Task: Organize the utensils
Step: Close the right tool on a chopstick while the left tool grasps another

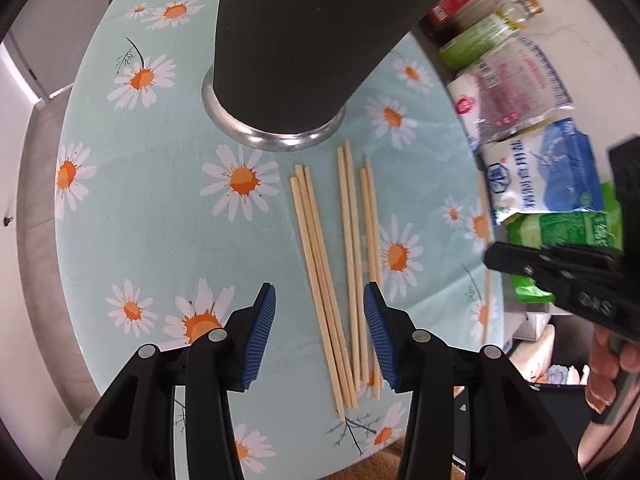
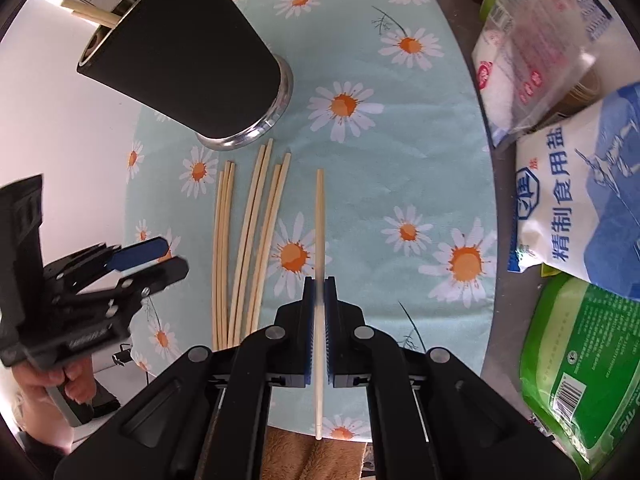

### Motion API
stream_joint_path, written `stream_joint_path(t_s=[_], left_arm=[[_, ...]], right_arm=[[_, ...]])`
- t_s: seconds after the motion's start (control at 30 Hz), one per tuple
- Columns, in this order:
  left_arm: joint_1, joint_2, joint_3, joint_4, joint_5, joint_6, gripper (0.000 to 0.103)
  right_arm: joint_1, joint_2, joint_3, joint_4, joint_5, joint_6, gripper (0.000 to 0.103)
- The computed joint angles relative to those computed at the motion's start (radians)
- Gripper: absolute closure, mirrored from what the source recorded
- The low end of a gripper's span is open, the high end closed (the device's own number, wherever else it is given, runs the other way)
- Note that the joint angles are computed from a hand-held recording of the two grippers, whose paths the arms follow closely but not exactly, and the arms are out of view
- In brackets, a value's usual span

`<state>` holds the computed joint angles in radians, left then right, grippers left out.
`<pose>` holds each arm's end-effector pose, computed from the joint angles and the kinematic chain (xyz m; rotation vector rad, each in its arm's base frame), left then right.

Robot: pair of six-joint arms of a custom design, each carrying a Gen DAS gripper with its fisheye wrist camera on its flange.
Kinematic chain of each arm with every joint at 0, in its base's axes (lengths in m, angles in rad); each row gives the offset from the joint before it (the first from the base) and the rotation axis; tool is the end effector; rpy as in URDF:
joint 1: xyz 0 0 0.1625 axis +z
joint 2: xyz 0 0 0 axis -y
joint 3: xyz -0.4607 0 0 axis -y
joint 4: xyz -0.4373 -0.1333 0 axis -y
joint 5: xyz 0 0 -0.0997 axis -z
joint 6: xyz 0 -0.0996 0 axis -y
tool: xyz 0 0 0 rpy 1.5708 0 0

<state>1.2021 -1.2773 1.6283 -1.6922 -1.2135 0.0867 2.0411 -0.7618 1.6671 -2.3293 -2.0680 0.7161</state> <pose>-0.0665 -0.6387 0.3396 0.6757 2.6628 0.2439 0.3888 -0.5755 0.0353 -0.2748 -2.6273 0.2138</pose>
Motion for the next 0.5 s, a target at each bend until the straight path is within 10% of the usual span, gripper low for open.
stream_joint_path(t_s=[0.5], left_arm=[[-0.027,0.055,0.025,-0.004,0.177,-0.127,0.073]], right_arm=[[0.021,-0.082,0.132,-0.145,0.040,-0.080,0.097]])
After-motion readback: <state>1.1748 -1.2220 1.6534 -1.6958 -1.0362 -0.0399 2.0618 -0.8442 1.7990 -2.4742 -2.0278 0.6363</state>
